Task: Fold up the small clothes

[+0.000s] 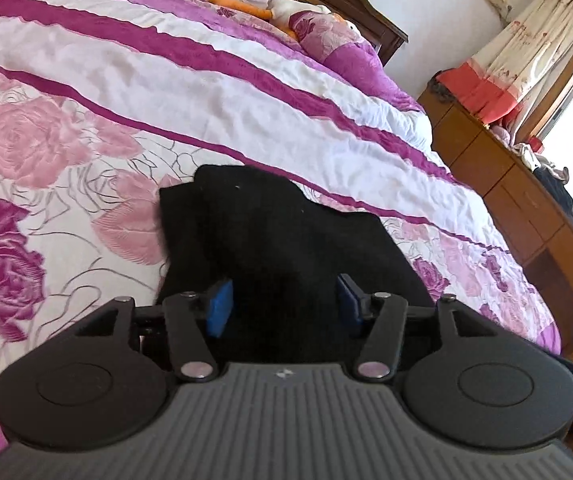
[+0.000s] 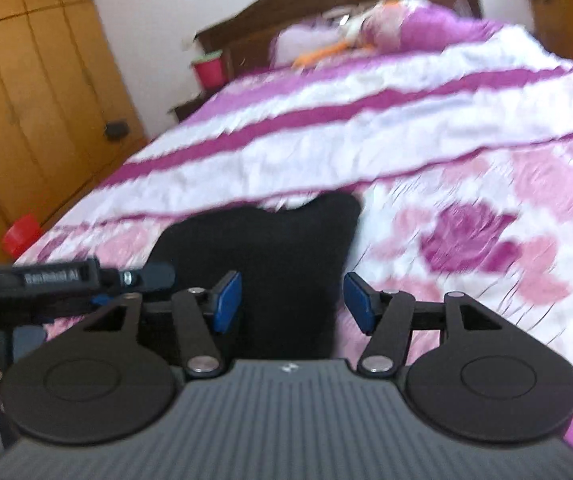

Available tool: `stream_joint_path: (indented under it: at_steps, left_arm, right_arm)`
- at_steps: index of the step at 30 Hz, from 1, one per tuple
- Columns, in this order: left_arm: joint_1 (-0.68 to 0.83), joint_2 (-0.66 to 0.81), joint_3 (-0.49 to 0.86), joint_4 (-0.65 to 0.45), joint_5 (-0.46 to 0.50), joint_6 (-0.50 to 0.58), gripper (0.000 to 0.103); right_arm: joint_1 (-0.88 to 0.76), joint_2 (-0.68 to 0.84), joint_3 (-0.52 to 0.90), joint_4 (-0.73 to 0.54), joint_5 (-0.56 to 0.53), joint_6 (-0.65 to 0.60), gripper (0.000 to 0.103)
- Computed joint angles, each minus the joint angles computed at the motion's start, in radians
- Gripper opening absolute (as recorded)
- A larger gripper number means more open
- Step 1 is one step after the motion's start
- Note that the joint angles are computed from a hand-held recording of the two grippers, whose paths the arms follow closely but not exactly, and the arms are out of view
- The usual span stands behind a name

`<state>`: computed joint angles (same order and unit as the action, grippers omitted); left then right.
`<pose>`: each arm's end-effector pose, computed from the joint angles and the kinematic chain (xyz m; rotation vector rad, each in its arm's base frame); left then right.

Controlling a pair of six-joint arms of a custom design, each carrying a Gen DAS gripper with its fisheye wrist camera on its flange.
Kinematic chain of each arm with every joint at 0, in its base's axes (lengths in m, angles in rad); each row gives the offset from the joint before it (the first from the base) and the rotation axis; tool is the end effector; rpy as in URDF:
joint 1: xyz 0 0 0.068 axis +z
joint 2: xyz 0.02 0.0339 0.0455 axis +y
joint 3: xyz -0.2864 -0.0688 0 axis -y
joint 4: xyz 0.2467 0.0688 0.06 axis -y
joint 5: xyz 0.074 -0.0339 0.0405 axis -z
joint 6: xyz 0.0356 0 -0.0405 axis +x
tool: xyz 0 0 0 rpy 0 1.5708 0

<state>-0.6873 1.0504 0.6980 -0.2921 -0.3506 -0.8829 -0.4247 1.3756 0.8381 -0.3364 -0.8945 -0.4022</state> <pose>0.1745 -0.1274 0.2686 -0.4097 2.1770 -0.5025 0.2564 -0.0855 0.2459 -0.3423 2.1039 0.6159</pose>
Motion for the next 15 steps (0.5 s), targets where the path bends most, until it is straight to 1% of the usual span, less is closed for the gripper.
stream_joint_path:
  at_steps: [1, 2, 3, 4, 6, 7, 9, 10, 11, 12, 14, 15]
  left_arm:
    - [-0.013, 0.023, 0.002, 0.015, -0.024, 0.004, 0.060]
    - [-0.022, 0.037, 0.000, 0.028, -0.043, 0.013, 0.054]
    - [-0.035, 0.051, -0.002, 0.040, -0.071, 0.028, 0.041]
    - [-0.042, 0.061, 0.000, 0.039, -0.091, 0.043, 0.017]
    - [-0.071, 0.048, 0.001, 0.027, -0.158, 0.042, 0.013]
    - [-0.099, 0.034, 0.013, -0.003, -0.217, 0.048, 0.012]
    - [-0.146, 0.016, 0.037, -0.055, -0.326, 0.086, 0.012]
    - [-0.153, 0.014, 0.047, -0.080, -0.356, 0.114, 0.012]
    - [-0.149, 0.018, 0.054, -0.101, -0.363, 0.124, 0.012]
    - [-0.135, 0.026, 0.055, -0.117, -0.358, 0.123, 0.012]
    - [-0.064, 0.042, 0.028, -0.112, -0.271, 0.120, 0.013]
    - [-0.033, 0.048, 0.004, -0.092, -0.227, 0.121, 0.013]
  right_arm:
    - [0.006, 0.010, -0.003, 0.042, 0.018, 0.043, 0.060]
    - [0.012, 0.032, -0.001, 0.081, 0.043, 0.095, 0.060]
    - [0.018, 0.055, -0.001, 0.117, 0.073, 0.153, 0.060]
    - [0.021, 0.085, 0.003, 0.145, 0.094, 0.222, 0.060]
    - [0.021, 0.147, 0.029, 0.161, 0.077, 0.334, 0.059]
    - [0.026, 0.172, 0.044, 0.149, 0.059, 0.355, 0.059]
    - [0.055, 0.162, 0.034, 0.143, 0.044, 0.332, 0.053]
    - [0.076, 0.139, 0.021, 0.135, 0.027, 0.293, 0.053]
    - [0.099, 0.119, 0.009, 0.128, 0.015, 0.259, 0.053]
    - [0.131, 0.089, -0.016, 0.146, 0.039, 0.249, 0.053]
    - [0.206, 0.023, -0.089, 0.242, 0.150, 0.239, 0.053]
    - [0.232, 0.015, -0.108, 0.271, 0.183, 0.242, 0.053]
